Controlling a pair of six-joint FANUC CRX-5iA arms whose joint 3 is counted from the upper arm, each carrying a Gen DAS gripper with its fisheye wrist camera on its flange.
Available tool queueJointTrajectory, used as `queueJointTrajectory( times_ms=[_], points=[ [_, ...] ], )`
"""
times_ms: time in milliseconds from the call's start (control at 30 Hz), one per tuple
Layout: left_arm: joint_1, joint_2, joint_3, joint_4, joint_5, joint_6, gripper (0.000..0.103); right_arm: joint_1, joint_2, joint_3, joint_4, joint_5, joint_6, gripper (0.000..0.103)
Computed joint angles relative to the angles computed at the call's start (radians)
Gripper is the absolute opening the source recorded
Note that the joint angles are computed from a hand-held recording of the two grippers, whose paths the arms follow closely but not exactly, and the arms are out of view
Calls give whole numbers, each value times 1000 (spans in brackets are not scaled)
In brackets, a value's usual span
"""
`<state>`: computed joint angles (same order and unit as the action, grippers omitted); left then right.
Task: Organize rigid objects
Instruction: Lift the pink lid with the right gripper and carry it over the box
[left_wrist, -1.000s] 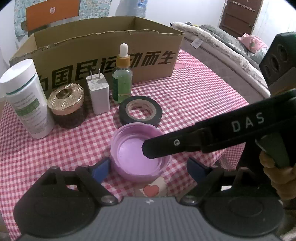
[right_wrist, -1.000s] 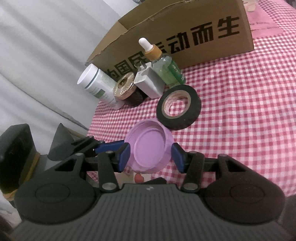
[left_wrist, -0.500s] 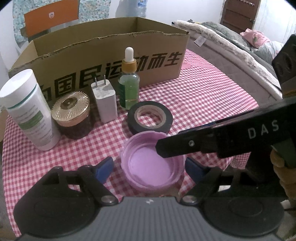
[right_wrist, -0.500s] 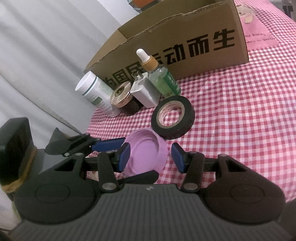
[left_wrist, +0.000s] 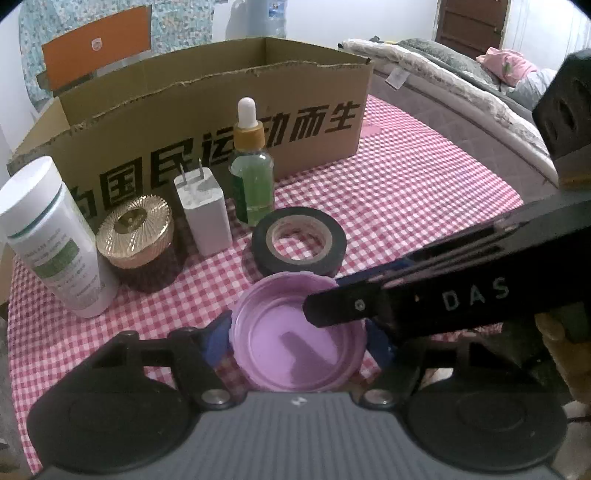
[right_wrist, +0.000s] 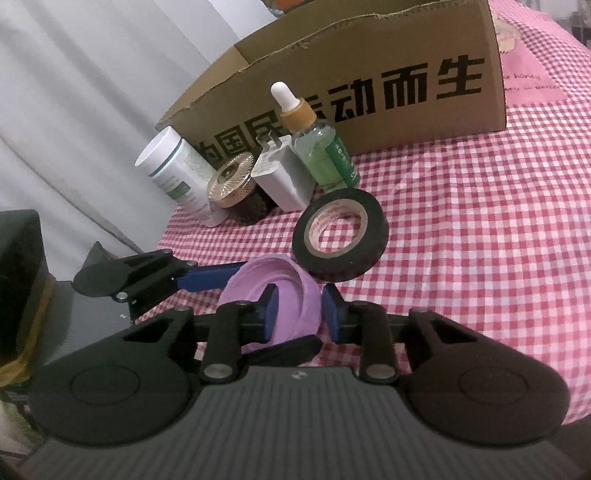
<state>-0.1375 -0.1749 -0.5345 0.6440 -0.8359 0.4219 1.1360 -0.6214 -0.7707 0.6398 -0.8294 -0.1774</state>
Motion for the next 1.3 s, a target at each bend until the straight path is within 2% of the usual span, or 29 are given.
queueJointTrajectory(
  times_ms=[300, 600, 733, 900, 1000, 1100, 1200, 1300],
  points=[
    [9, -26, -25, 26, 6, -16, 74, 25, -21, -13, 21, -19, -25, 20],
    [20, -108, -62, 111, 32, -85, 74, 98, -36, 4, 121, -103, -66, 20],
    [18, -135, -58, 173, 67, -122, 74, 82, -16, 55, 155, -119, 27, 20],
    [9, -113, 19, 210, 104, -105, 74, -31, 20, 151, 138, -44, 223, 20],
    [1, -66, 99, 203, 115, -70, 74, -139, 59, 238, 46, 34, 387, 22],
    [1, 29, 238, 134, 65, 16, 75, -268, 133, 376, -170, 82, 640, 22],
    [-10, 136, 383, 39, 28, 122, 75, -400, 240, 531, -392, 69, 886, 22],
    [-14, 258, 542, -55, -55, 240, 75, -539, 363, 698, -630, -1, 1103, 22]
  ],
)
